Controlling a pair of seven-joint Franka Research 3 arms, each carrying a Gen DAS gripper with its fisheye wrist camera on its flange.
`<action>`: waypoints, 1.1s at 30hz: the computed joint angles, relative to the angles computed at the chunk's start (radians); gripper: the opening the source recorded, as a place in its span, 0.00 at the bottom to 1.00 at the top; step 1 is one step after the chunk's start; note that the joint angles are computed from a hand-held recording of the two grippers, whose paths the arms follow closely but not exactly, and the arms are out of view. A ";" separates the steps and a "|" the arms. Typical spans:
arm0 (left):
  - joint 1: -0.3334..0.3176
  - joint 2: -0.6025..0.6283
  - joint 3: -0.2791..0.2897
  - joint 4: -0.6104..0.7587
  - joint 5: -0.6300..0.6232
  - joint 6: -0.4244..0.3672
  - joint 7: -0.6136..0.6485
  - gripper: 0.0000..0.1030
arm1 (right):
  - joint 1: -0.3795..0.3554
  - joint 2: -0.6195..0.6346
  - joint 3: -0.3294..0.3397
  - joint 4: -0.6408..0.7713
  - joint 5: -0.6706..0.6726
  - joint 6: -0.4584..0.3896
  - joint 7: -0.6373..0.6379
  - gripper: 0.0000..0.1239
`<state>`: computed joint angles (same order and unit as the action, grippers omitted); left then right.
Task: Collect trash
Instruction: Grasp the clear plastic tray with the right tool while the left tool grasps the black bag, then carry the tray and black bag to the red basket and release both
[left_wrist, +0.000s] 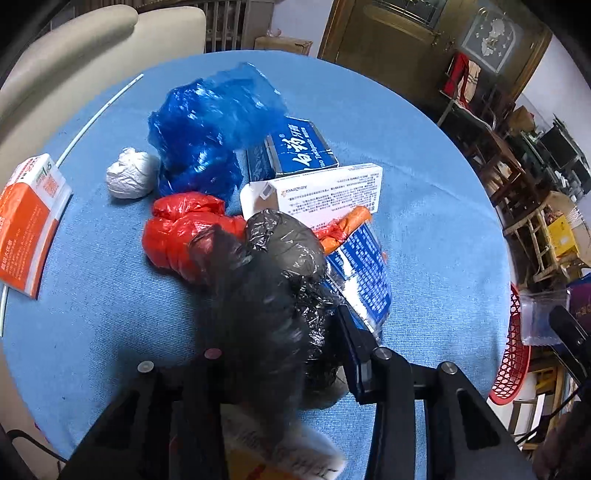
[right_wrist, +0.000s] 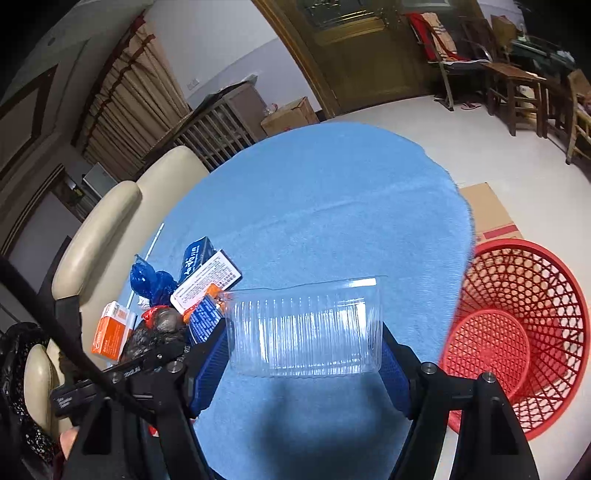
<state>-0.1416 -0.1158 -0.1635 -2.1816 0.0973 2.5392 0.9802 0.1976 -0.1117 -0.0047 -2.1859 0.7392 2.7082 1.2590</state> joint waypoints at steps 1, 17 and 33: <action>0.003 -0.009 -0.006 -0.008 0.031 0.013 -0.019 0.39 | -0.001 -0.010 -0.004 -0.010 0.011 0.005 -0.013 0.62; 0.005 -0.218 -0.152 0.035 0.474 -0.048 -0.265 0.38 | 0.073 -0.221 -0.073 -0.141 0.282 0.073 -0.338 0.62; -0.067 -0.206 -0.219 0.137 0.698 -0.137 -0.351 0.39 | 0.083 -0.436 -0.166 -0.279 0.292 0.106 -0.379 0.62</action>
